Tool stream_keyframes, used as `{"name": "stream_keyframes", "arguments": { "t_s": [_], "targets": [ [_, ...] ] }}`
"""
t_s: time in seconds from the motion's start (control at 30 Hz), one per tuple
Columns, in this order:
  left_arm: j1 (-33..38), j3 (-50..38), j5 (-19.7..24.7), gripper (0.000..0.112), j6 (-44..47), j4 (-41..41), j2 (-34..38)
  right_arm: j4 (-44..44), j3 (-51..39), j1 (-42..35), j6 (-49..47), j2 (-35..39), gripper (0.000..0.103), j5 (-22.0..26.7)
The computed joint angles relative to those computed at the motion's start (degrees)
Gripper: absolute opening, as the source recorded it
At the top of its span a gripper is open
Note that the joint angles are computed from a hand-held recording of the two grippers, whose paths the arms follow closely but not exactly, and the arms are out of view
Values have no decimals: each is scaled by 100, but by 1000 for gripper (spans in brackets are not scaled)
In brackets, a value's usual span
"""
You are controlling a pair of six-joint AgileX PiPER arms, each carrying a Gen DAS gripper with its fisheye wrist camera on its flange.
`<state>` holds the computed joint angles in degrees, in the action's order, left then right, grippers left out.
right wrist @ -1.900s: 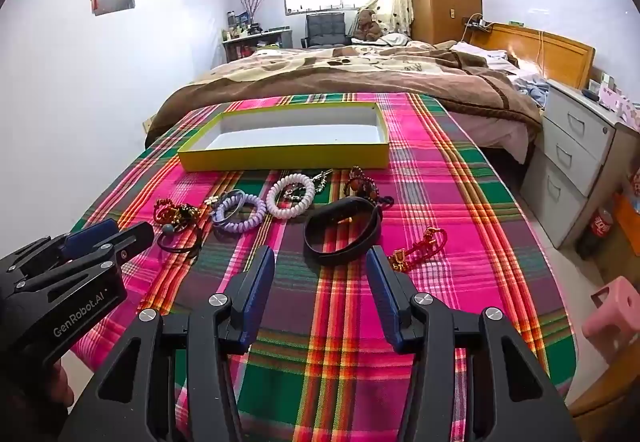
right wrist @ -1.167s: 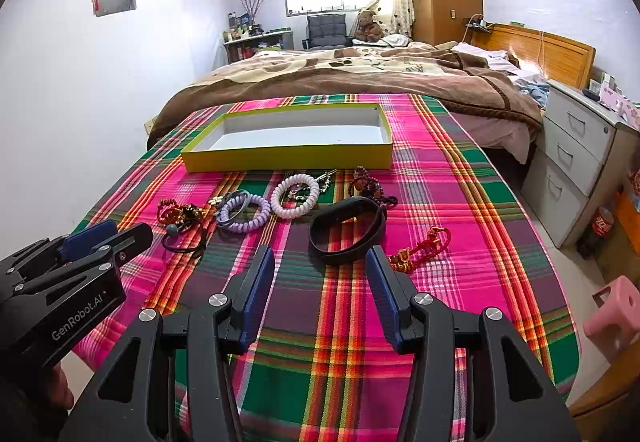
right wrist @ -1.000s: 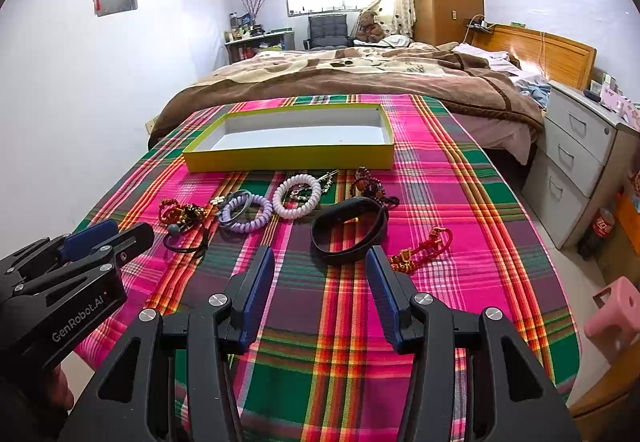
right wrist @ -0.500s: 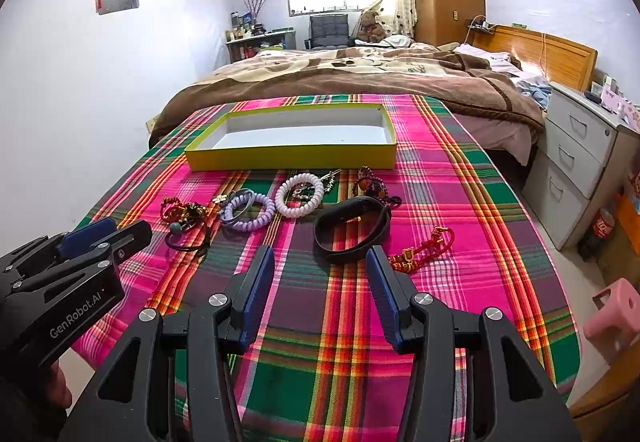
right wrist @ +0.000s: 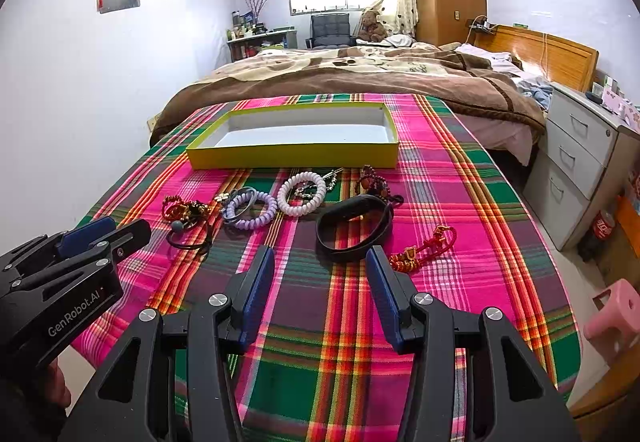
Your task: Organize jewelry
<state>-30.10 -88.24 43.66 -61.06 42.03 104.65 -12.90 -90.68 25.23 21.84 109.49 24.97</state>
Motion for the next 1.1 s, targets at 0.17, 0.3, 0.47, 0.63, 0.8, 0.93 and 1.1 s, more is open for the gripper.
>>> {"name": "stream_keyframes", "arguments": {
  "t_s": [0.17,0.3,0.47,0.63,0.8,0.93,1.1],
  "targets": [
    [-8,-11,18,41,-14,12,5,16,0,-1,-19,-3,49,1],
    [-9,-16,32,41,-8,11,4,21,-6,1,-26,-1,49,12],
    [-18,-38,53,41,-33,45,26,26,9,8,-28,-11,49,-4],
    [-9,-36,42,41,-3,2,27,43,2,13,-46,-9,49,13],
    [-22,-44,88,41,-53,58,37,63,18,17,-66,-9,49,-3],
    [20,-42,73,41,-12,13,50,125,-74,6,-124,70,49,48],
    [130,-13,-37,41,57,-72,53,294,-140,-53,-329,131,49,4]
  ]
}}
